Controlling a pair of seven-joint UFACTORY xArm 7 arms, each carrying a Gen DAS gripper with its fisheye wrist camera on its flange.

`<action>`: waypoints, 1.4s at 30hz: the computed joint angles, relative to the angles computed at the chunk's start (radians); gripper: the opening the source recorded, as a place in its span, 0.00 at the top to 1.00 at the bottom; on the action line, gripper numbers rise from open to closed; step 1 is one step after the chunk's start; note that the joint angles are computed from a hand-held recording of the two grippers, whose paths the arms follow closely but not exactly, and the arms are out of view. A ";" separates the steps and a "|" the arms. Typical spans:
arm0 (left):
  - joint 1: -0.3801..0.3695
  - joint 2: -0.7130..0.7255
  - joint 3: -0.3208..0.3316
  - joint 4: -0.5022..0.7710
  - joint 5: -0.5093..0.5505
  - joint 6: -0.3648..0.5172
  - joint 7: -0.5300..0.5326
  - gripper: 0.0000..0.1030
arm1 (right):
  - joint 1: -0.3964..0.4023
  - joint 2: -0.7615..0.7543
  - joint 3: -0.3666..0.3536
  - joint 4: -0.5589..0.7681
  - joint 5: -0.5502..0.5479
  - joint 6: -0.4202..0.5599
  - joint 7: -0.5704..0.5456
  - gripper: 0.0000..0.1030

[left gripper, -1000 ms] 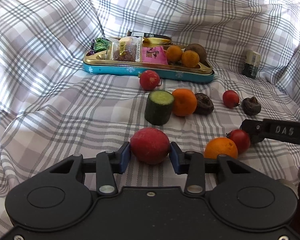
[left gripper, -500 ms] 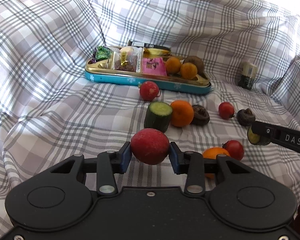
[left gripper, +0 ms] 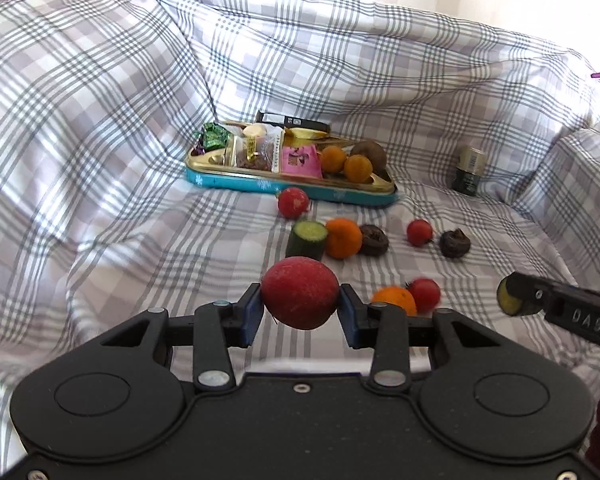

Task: Organize fruits
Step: 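Carry both fruits over the steel tray and open both tools to drop them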

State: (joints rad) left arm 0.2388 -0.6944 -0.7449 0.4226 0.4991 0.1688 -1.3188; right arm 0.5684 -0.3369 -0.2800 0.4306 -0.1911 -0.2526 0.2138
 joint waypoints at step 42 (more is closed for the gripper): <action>-0.244 -0.130 -0.037 -0.099 0.046 0.147 -0.182 0.53 | -0.072 -0.439 0.143 -0.372 0.198 0.118 -0.173 0.64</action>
